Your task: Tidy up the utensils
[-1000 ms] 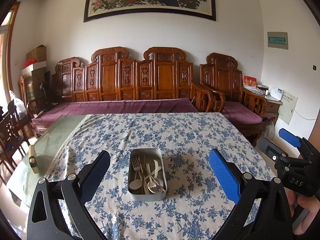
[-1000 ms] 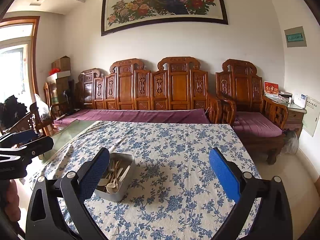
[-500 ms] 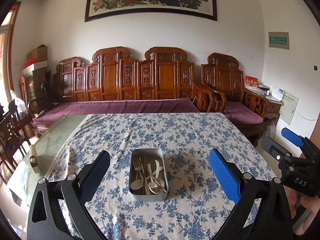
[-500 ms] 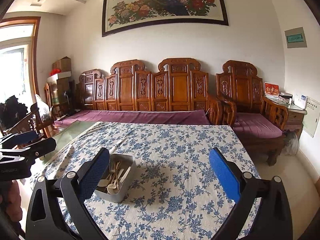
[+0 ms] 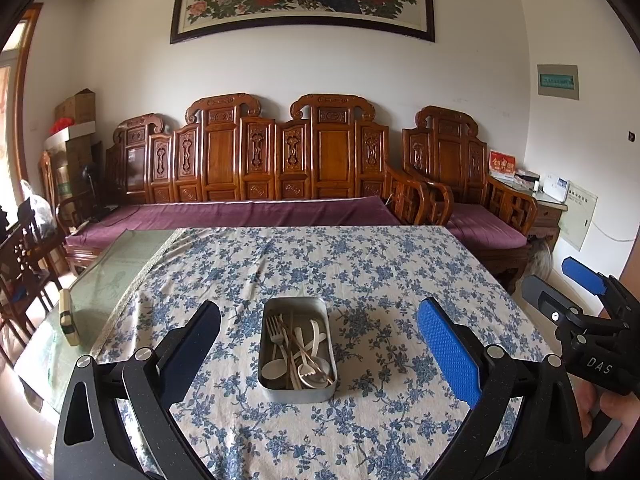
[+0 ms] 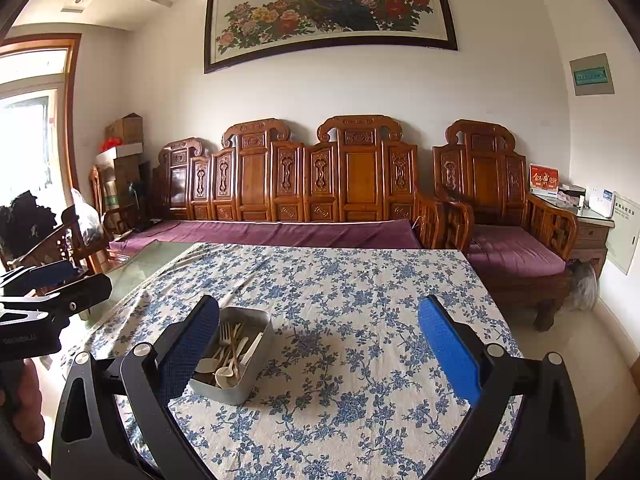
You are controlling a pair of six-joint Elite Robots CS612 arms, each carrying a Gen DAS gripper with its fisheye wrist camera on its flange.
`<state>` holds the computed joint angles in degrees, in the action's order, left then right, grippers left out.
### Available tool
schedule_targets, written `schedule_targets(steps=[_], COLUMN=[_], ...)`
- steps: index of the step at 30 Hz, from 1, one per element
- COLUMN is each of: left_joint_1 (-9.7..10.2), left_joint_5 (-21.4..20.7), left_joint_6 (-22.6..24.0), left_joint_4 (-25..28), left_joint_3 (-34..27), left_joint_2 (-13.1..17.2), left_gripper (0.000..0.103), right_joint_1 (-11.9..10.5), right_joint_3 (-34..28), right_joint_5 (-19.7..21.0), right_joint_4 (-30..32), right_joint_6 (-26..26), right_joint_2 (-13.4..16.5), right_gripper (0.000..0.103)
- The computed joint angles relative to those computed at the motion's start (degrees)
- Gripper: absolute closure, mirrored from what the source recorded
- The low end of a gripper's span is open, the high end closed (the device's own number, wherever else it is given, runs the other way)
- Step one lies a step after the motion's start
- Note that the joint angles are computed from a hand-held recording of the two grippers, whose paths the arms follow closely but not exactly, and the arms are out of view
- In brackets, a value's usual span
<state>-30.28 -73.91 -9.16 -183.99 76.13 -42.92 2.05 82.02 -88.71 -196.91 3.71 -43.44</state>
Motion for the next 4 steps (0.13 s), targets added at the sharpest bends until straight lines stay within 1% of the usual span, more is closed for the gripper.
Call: schedule_targets(steps=[4], left_joint_1=[-0.03], left_joint_5=[-0.1], left_joint_6=[0.1], left_joint_4=[-0.1], left_joint_3=[0.1], left_joint_2=[0.0], left_gripper=[0.008], right_joint_1=[0.0], right_joint_3=[0.1], right_joint_5=[0.0], right_joint_4=[0.0], right_joint_6=[0.1], right_joint_2=[0.0], right_gripper=[0.003])
